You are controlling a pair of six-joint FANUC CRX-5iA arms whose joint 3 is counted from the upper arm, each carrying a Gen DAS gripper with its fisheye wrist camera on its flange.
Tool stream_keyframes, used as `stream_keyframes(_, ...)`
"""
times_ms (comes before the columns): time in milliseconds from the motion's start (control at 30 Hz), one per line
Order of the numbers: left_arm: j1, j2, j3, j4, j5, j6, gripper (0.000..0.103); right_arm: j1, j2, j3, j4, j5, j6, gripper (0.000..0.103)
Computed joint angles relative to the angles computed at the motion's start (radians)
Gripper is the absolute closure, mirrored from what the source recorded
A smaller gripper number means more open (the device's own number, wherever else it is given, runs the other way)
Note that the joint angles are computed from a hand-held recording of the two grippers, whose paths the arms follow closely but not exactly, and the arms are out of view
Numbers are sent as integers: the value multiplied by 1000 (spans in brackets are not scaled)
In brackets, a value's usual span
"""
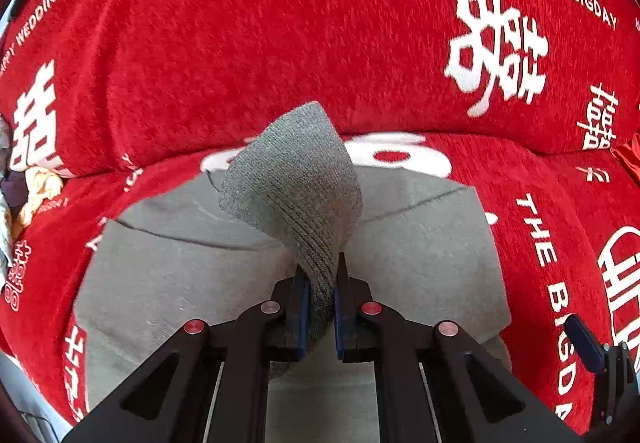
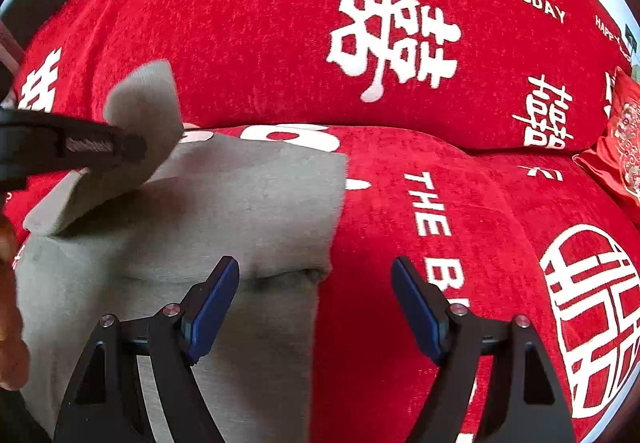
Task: Fold small clothes
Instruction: 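Lift the sleeve with the left tool and fold it across the body toward the right tool, then lower the sleeve onto the sweater and open the left tool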
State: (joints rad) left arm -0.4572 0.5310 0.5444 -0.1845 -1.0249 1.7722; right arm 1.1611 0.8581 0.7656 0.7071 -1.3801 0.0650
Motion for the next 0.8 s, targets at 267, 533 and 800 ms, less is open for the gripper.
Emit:
stream_keyframes(267,-30,36,9,5,-17,-15,93,-1,-70,-132,3,47,-69,22)
stream_keyframes(533,-12,67,6,67,-18,-42,92,0,-110,-206,10,77,-109,22)
stream_keyframes(800,42,27,-126,233,91,-142,6,1,-120,-218,9,76,-114,22)
